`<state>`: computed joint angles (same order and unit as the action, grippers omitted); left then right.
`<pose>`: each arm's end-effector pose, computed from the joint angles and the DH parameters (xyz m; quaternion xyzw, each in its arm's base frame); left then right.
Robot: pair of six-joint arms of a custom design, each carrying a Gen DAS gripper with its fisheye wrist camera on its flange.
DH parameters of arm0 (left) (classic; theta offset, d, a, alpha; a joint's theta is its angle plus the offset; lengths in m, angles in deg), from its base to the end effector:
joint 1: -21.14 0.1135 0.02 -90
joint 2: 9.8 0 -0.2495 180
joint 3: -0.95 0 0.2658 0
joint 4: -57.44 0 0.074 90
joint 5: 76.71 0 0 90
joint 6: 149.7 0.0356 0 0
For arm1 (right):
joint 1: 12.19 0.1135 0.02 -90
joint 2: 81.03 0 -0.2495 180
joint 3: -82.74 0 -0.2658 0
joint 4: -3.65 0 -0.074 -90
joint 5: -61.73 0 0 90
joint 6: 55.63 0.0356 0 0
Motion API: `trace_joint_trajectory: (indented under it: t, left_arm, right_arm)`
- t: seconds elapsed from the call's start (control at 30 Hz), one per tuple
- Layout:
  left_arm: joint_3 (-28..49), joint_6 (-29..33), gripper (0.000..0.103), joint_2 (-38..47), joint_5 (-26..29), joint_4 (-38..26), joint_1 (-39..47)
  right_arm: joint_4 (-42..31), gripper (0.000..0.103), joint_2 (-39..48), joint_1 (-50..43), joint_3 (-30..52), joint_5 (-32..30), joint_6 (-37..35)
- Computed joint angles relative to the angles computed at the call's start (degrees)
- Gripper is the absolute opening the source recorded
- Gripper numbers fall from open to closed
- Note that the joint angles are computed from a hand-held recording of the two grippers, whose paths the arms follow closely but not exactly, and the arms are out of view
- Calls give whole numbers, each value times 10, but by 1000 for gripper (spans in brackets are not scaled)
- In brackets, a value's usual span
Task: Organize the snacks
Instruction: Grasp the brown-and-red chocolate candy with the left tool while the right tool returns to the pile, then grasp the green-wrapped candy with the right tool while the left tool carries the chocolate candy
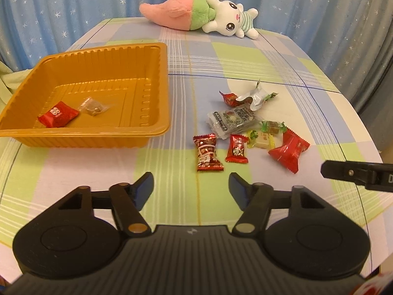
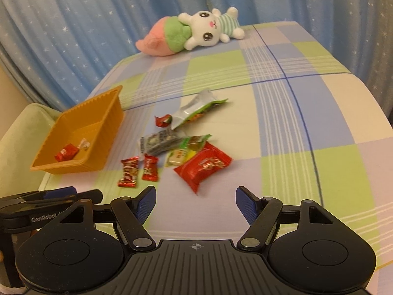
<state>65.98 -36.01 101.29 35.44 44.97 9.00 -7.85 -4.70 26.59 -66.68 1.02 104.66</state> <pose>0.3394 -0.0867 0.0637 0.3401 0.8828 -0.1572 0.2834 0.1694 0.1138 0.0772 0.3206 0.8740 0.0814 0.3558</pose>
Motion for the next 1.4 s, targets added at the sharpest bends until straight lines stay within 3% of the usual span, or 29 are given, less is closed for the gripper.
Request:
trace_joint_trajectory:
  t: [0.2, 0.73, 0.93, 1.17, 1.4]
  left_arm:
    - [6, -26, 44, 33, -25, 53, -33]
    - [66, -59, 35, 118, -85, 101, -94]
    - [83, -64, 24, 142, -93, 101, -99]
    - [60, -53, 20, 131, -89, 120, -91]
    - [18, -37, 19, 95, -83, 115, -55]
  right_arm:
    - [10, 72, -7, -23, -21, -17, -8]
    - [28, 72, -25, -76, -50, -48, -40]
    - [50, 72, -21, -102, -54, -61, -75]
    - [107, 72, 6, -147, -48, -87, -172]
    - [219, 71, 102, -204, -19, -134, -358]
